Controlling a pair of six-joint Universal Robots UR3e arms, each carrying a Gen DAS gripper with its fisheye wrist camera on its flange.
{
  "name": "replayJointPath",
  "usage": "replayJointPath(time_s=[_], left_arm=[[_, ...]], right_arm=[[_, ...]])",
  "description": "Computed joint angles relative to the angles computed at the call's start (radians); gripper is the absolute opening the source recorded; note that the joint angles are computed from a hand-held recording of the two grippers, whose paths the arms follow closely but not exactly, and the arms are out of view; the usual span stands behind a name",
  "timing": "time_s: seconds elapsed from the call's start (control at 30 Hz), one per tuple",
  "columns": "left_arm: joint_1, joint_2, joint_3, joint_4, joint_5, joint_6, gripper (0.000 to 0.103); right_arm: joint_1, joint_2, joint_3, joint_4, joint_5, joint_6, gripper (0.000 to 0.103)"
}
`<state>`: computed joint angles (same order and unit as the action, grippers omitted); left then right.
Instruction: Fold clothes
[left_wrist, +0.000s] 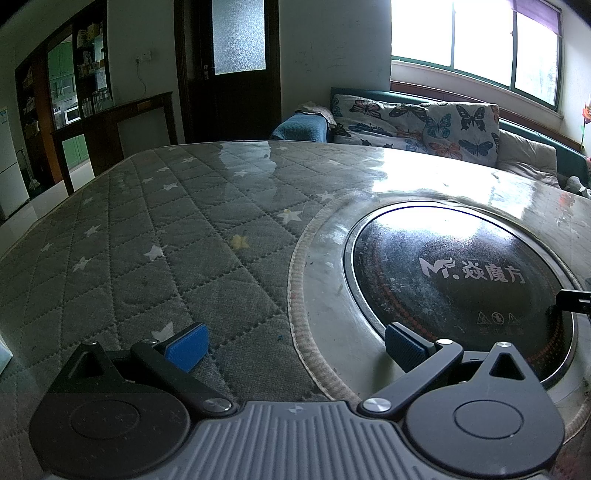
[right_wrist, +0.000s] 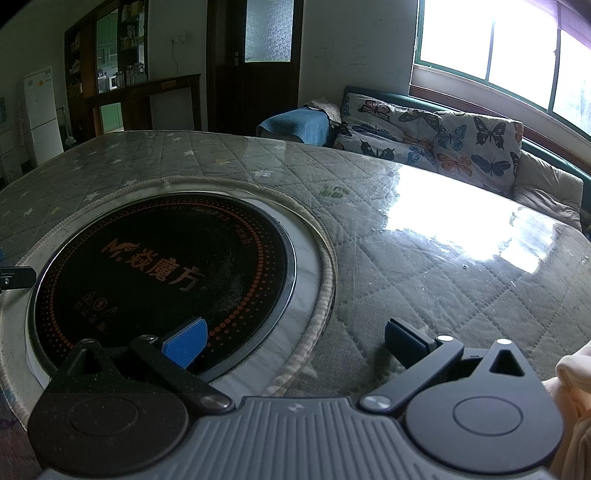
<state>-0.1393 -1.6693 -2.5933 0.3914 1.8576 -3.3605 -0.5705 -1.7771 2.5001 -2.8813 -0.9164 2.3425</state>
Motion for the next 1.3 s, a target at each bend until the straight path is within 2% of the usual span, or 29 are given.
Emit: replayJointPath(time_s=[1.3], left_arm=[[0.001, 0.0, 0.0, 0.0, -0.001, 0.001, 0.103]], right_arm=[[-0.007, -0.01, 0.001, 0.013, 0.004, -0.008, 0.103]])
